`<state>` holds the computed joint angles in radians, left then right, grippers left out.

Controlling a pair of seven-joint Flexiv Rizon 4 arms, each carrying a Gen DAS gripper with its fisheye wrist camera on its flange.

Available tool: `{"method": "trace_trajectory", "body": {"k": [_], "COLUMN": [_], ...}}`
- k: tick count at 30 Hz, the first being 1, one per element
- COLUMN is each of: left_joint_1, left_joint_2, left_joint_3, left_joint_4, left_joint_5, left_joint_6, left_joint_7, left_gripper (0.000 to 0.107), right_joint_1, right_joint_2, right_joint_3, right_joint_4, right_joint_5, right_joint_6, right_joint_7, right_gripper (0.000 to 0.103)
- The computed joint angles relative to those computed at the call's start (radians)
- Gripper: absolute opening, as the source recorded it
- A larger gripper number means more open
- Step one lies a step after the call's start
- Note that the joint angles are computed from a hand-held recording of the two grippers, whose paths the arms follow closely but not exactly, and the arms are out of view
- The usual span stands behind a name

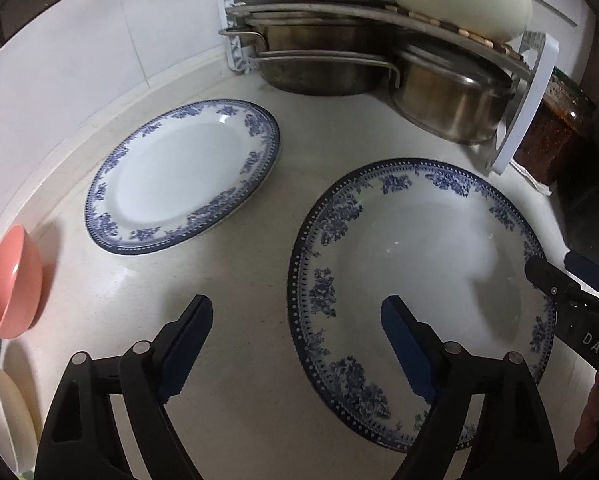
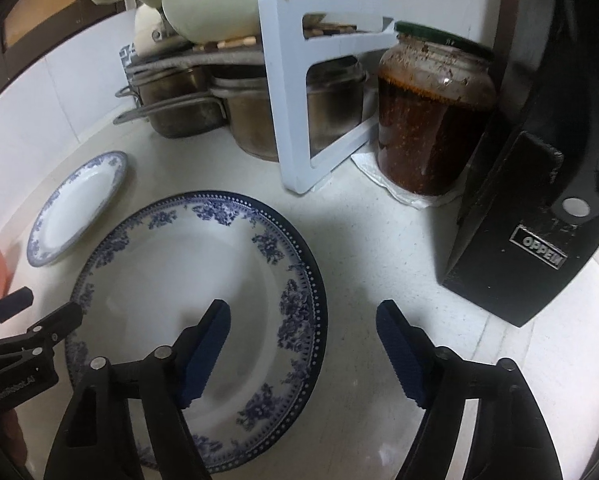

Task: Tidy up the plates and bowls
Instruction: 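Move both tools to the rim of the large blue-patterned plate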

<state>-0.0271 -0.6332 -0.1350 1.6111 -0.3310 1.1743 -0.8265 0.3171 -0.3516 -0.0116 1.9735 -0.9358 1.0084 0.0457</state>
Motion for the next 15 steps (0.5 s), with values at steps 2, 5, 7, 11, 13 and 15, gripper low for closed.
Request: {"method": "trace_trajectory", "body": {"k": [2, 5, 7, 11, 13, 15], "left_joint_1": [-0.003, -0.002, -0.007, -0.009, -0.009, -0.012], "left_joint_2": [-0.007, -0.015, -0.021, -0.034, -0.035, -0.038], "left_joint_3": [0.002, -0.003, 0.000, -0.002, -0.003, 0.000], "left_joint_4": [-0.010, -0.020, -0.030, -0.047, -0.050, -0.058], "left_joint_5": [0.002, 0.000, 0.002, -0.001, -0.002, 0.000], "left_joint_6": [-0.014, -0.024, -0.035, -0.049, -0.055, -0.067], "left_joint_7": [-0.005, -0.002, -0.007, -0.009, -0.011, -0.014], "left_gripper": [0.083, 0.081, 0.077, 0.075, 0.071, 0.067], "right_joint_1": [-0.007, -0.012, -0.010, -0.013, -0.012, -0.011], "right_joint_2": [-0.010, -0.022, -0.026, -0.039, -0.043, -0.048], "right_joint_3": [0.002, 0.005, -0.001, -0.005, -0.009, -0.010], "right_joint_4": [-0.005, -0.012, -0.012, -0.019, -0.021, -0.026], "right_joint_5": [0.015, 0.048, 0.057, 0.087, 0.100, 0.119], "right_joint_6": [0.012, 0.023, 0.032, 0.054, 0.063, 0.065], "right_joint_7": [-0.019, -0.052, -0.058, -0.086, -0.093, -0.108], "right_gripper": [0.071, 0.066, 0.066, 0.062, 0.061, 0.059]}}
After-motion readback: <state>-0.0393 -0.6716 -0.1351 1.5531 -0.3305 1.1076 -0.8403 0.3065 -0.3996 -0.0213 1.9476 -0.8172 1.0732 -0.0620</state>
